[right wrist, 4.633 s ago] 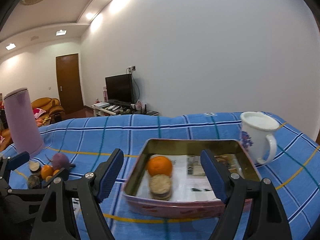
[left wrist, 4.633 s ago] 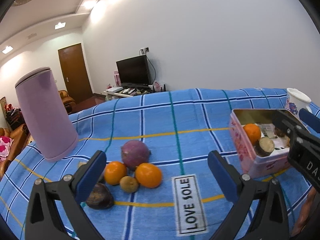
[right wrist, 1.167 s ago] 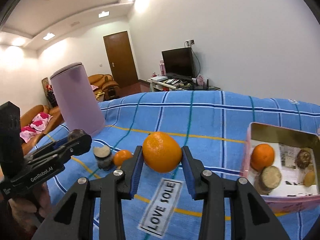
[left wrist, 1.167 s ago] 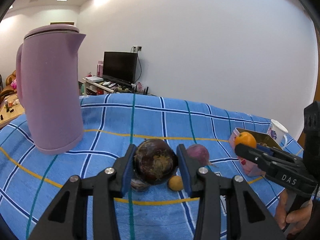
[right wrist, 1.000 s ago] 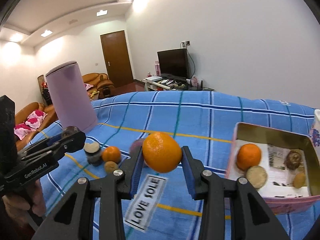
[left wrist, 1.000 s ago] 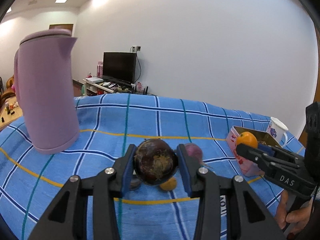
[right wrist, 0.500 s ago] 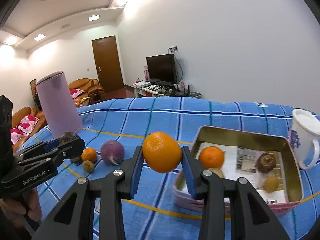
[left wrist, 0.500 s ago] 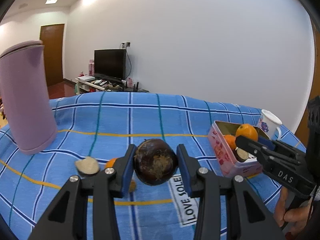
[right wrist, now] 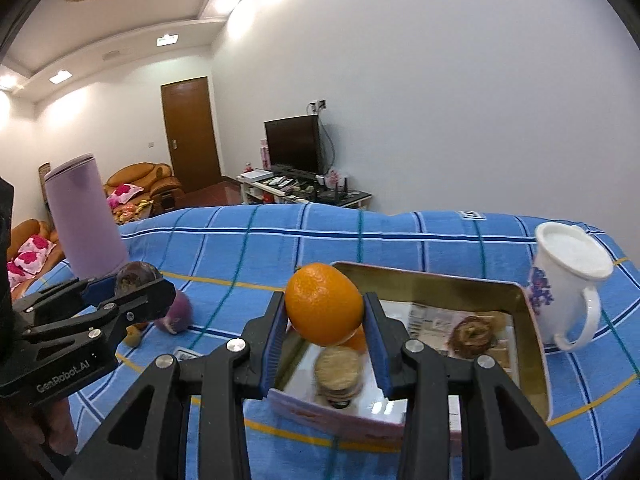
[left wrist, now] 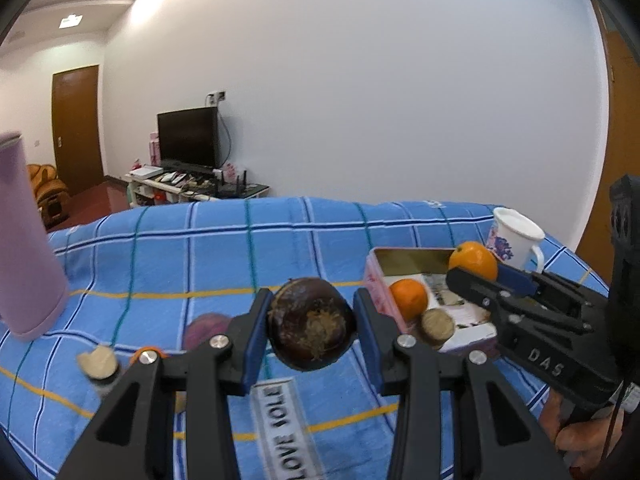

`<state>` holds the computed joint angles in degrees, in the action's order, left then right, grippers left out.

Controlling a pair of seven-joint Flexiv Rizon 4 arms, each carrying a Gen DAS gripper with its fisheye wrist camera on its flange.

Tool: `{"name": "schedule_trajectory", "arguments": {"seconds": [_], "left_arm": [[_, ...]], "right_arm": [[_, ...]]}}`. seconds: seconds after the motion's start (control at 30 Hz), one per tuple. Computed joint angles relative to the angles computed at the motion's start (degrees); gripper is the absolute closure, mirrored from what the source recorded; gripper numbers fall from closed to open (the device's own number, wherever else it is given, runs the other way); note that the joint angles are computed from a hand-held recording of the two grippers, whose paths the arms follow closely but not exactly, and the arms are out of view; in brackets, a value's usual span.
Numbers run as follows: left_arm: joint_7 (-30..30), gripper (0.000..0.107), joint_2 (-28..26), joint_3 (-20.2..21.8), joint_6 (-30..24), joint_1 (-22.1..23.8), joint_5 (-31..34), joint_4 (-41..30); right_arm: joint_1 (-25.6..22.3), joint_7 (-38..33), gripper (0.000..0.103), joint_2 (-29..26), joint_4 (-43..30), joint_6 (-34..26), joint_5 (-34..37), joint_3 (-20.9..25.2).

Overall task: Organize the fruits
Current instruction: 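Carry the orange and dark round fruit over the pink tin with both tools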

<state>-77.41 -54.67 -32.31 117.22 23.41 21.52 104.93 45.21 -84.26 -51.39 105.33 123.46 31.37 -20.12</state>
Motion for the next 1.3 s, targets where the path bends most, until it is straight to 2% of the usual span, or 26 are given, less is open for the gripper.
{"name": "schedule_trajectory", "arguments": {"seconds": [0.23,0.43,1.0,1.23,1.3], "left_arm": [[0.9,0.064,-0.5,0.8,-0.7,-4.1,-1.0,-2.3],[2.1,0.064,-1.4,1.3,-1.7,-7.3,-2.6,-4.4],[5.1,0.064,-3.5,3.3,-5.4,-14.7,-9.2,-9.8],[6.7,0.064,-4.3,4.8,-6.9,-18.1,-12.0,-12.0],[7.4,0.064,-4.4,5.3,-7.6,-19.0,-12.5,-12.3]], "right_arm": [[-0.3,0.1,0.063,-0.2,0.4,-0.7,1.6,-1.8],[2.3,0.5,0.063,-1.7,0.5,-2.6,3.8,-6.8],[2.9,8.6,0.063,-5.1,2.6,-7.0,-0.2,-14.8],[-1.4,12.7,0.063,-4.2,2.9,-9.1,-6.5,-12.6],[-1.2,13.5,0.063,-4.5,2.8,-9.9,-7.9,-13.0]]}}
